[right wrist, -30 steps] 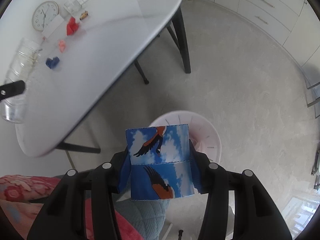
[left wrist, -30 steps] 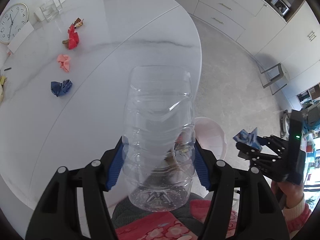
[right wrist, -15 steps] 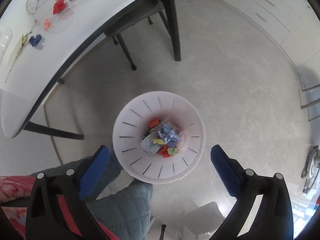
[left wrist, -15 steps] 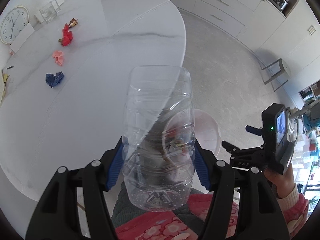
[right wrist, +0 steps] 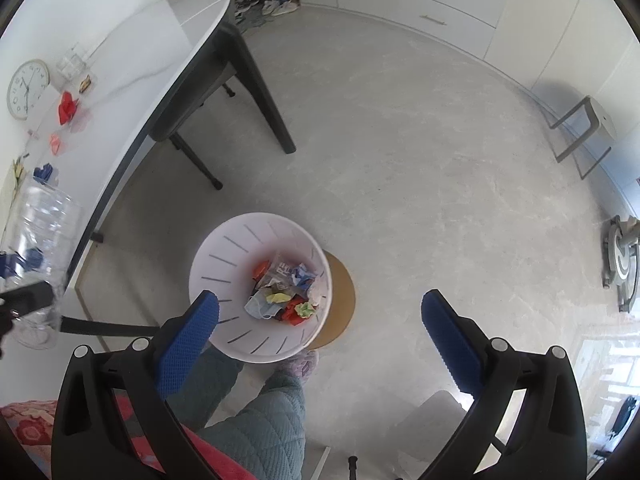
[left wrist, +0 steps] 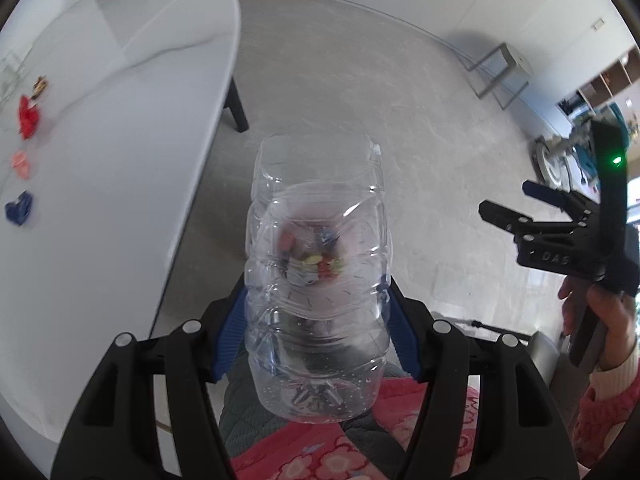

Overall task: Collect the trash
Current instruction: 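Drop the box into the bin with the right gripper while the left gripper drops the bottle in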

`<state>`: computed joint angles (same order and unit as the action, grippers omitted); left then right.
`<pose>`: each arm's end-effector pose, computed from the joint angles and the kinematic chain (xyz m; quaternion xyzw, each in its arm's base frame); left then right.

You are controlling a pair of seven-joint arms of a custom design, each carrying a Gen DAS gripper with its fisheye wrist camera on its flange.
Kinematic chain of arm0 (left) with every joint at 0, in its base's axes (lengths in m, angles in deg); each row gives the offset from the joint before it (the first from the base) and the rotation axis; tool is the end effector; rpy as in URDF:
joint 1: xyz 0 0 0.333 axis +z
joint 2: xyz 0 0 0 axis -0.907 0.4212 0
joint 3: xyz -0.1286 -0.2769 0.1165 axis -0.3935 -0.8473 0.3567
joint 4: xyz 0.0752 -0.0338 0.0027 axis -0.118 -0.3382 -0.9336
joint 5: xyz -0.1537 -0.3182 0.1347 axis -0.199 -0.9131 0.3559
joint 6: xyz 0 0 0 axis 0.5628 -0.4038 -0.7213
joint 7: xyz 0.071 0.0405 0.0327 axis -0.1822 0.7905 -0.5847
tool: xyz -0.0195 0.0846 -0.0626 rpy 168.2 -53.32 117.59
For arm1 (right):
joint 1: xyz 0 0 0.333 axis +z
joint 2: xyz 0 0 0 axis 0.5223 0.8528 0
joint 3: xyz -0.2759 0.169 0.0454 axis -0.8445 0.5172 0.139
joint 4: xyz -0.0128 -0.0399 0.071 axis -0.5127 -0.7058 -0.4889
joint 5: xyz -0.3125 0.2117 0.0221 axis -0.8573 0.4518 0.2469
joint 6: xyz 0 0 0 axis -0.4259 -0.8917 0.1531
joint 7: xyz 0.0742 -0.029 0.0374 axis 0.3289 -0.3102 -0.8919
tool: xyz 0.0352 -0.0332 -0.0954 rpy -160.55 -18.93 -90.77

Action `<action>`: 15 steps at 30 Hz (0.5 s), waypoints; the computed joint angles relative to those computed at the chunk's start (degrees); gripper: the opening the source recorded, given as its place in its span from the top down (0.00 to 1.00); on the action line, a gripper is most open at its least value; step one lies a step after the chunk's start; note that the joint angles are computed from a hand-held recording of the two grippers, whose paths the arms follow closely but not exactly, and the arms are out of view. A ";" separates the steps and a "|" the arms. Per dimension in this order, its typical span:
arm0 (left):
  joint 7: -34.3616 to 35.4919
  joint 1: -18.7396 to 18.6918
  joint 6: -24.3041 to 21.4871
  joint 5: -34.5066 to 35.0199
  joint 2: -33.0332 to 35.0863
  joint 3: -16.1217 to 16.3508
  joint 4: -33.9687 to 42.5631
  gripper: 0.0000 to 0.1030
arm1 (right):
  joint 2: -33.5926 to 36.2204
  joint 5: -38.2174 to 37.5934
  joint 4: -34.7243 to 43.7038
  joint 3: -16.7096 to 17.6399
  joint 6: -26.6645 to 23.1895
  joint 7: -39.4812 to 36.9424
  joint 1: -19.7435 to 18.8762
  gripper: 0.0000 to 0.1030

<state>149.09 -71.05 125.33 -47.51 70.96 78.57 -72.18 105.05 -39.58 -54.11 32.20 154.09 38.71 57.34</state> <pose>0.5425 -0.1563 0.6821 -0.6846 0.7185 -0.1222 0.0143 0.6032 0.3176 0.6484 -0.7840 0.5969 -0.0644 0.1582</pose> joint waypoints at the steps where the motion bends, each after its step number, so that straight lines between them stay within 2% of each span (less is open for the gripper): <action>1: 0.39 -0.17 -0.07 0.01 0.55 -0.18 0.30 0.41 | -0.67 0.19 -0.84 -0.04 0.37 0.07 -0.18 0.02; 7: 2.33 -0.69 -0.81 -0.60 3.26 -0.84 2.00 0.40 | -2.53 0.38 -3.69 0.26 1.69 0.37 -0.52 0.02; 8: 1.94 -1.05 -1.68 0.22 4.34 -1.10 3.25 0.26 | -2.32 0.50 -3.26 0.34 1.38 0.24 -0.60 0.02; 10: 0.39 -1.94 -3.00 4.00 5.37 -1.38 4.86 0.10 | -2.21 0.65 -2.94 0.40 1.20 -0.01 -0.69 0.02; 11: 0.08 -2.15 -1.32 5.21 4.63 -1.41 3.86 0.10 | -2.21 0.72 -2.87 0.41 1.22 -0.13 -0.73 0.02; 15: -0.33 -2.11 -0.08 6.72 3.21 -1.18 3.15 0.08 | -1.68 1.05 -2.01 0.56 1.58 -0.54 -0.68 0.02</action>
<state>148.77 -73.16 125.25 -40.79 74.17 77.39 -69.03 103.36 -38.53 -56.12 32.76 155.67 38.17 56.66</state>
